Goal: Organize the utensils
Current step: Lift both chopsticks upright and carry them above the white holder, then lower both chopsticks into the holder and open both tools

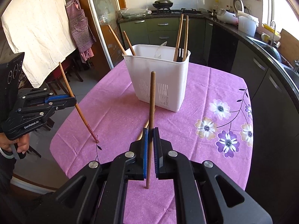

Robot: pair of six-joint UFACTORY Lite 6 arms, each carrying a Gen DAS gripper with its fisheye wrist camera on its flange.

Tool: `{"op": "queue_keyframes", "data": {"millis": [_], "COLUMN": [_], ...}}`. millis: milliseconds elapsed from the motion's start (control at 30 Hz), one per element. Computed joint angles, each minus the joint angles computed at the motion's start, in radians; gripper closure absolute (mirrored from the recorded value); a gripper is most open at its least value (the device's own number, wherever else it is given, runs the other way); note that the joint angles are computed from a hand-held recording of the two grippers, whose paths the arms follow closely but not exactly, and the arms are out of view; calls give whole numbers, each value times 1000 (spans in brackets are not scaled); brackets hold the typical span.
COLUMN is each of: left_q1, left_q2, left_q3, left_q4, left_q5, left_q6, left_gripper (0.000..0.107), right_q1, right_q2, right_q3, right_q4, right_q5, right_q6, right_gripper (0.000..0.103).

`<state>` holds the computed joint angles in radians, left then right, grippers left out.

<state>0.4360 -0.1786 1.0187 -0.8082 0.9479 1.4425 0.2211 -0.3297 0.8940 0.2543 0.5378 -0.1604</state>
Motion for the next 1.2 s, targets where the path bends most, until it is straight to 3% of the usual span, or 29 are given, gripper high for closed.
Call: {"op": "queue_keyframes", "data": {"millis": [333, 600, 900, 1200], "left_q1": [-1, -67, -221, -363], "left_q2": [-35, -27, 77, 303], "left_q3": [34, 176, 491, 844], "left_q4": [9, 9, -10, -14], "left_q5": [39, 94, 99, -11], "left_q6": [-28, -127, -308, -459], "left_gripper": [101, 101, 101, 101], "right_q1": [-28, -22, -65, -135], "right_q2": [-26, 16, 235, 683], "right_q3": [23, 239, 719, 1402], "right_q4": [19, -61, -37, -4], "right_q5": [23, 92, 228, 394], "right_q6": [-19, 44, 18, 45], "right_gripper": [96, 96, 96, 96]}}
